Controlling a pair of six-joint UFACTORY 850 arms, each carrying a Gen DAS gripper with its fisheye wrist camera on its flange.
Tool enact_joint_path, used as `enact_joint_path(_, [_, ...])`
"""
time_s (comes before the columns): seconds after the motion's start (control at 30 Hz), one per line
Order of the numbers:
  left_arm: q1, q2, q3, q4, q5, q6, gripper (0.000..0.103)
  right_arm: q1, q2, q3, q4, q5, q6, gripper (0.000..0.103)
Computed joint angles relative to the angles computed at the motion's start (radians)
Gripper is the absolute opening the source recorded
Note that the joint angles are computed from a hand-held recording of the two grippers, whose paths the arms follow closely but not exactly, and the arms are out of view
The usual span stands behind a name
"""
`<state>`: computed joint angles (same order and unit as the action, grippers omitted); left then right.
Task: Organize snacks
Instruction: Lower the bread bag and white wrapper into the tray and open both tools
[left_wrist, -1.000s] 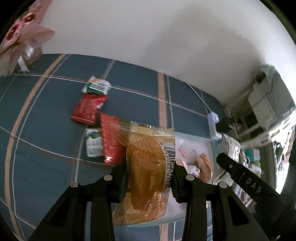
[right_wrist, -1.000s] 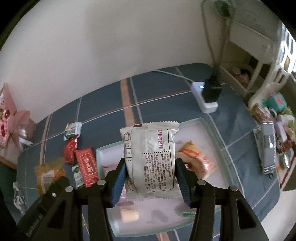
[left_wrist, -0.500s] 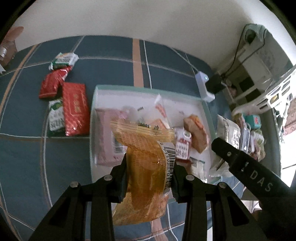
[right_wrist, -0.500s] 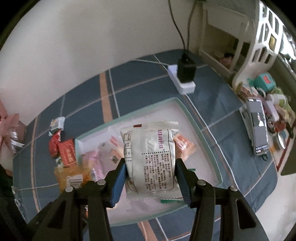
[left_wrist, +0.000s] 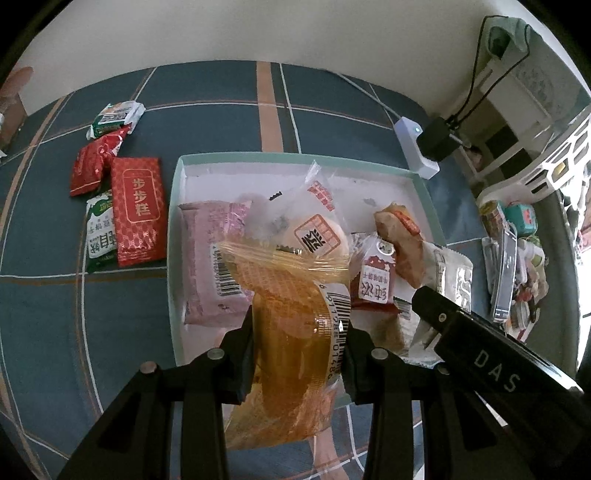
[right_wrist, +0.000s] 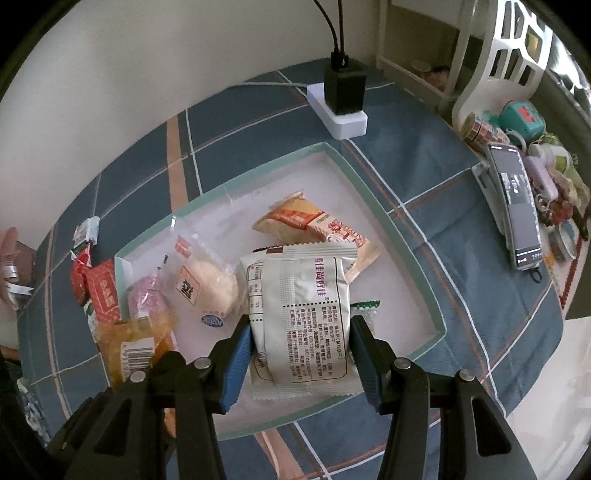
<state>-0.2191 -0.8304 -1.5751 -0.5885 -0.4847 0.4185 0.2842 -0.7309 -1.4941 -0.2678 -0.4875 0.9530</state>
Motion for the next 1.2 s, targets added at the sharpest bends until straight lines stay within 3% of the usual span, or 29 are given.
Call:
enact_joint_path(0.57, [0.003, -0.034, -0.034, 0.071, 0.002, -0.066, 0.04, -0.015, -0.041, -0.037, 0.103, -0.017, -0.095, 0.056])
enact_joint_path(0.7, [0.003, -0.039, -0.04, 0.114, -0.001, -0.123, 0.054, -0.018, -0.048, -0.045, 0.115, -0.028, -0.101, 0.056])
enact_joint_path(0.8, [0.009, -0.038, -0.039, 0.099, -0.002, -0.114, 0.062, -0.022, -0.048, -0.046, 0.099, -0.039, -0.071, 0.069])
enact_joint_path(1.2, [0.018, 0.0, -0.009, 0.082, 0.012, -0.112, 0.071, -0.027, -0.025, -0.024, 0.07, -0.02, -0.034, 0.082])
